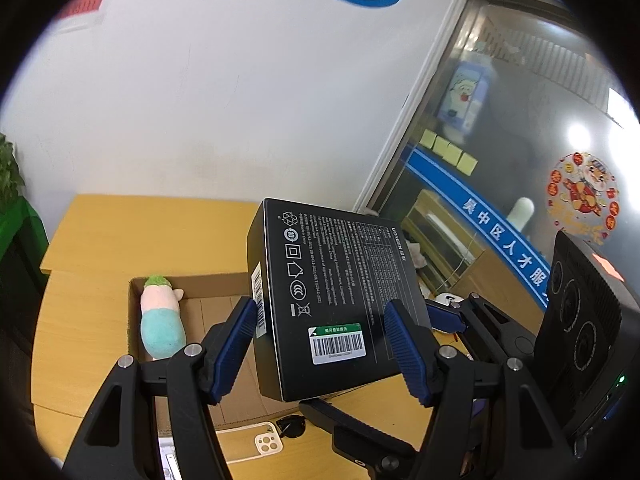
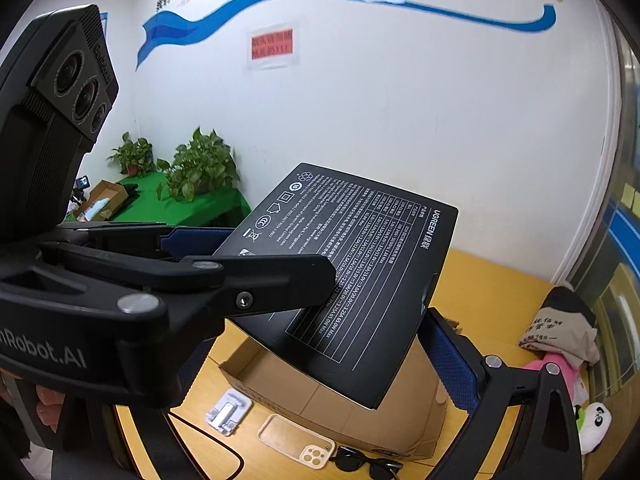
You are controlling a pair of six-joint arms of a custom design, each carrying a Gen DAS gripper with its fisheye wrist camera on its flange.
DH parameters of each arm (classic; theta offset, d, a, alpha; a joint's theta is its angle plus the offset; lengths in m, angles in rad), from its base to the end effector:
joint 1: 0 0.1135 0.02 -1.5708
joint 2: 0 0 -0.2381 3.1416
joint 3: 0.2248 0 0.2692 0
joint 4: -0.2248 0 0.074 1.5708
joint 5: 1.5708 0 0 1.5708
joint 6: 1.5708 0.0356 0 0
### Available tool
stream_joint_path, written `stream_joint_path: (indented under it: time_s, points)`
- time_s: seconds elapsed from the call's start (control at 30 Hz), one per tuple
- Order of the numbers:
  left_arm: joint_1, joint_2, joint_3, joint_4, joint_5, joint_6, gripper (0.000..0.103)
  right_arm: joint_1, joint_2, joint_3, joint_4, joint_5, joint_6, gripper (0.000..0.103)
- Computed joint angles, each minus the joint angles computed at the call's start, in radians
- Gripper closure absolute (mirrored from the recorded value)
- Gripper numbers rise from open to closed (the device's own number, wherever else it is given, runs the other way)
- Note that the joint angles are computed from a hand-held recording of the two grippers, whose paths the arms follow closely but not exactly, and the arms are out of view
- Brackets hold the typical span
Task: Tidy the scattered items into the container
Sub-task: 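Carry the held black box over the cardboard box with the left tool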
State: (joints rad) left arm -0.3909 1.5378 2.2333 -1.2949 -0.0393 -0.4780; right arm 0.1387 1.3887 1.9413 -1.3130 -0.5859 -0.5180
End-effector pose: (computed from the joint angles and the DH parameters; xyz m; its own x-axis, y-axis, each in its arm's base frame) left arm 0.2461 -0.0999 0.5039 -0.6245 -0.2398 -0.7433 0.0715 0.9302 -0.3601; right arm 0.2388 0.0532 0.4650 -0.3395 -0.4640 -0.8182 -0.7828 0.6217 -0.0277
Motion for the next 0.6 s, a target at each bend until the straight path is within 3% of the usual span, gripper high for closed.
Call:
stream_joint_path:
  time_s: [0.3, 0.6]
  points:
    - [0.213, 0.152, -0.163, 0.203, 0.22, 0.104, 0.038, 0.064, 0.264, 0.002, 0.169, 0.081, 0.026, 0.001]
    - [0.33, 0.35, -0.247, 0.38, 0.336, 0.15, 0.038, 0.109, 0.631, 0.149, 0.288, 0.109, 0.012, 0.001]
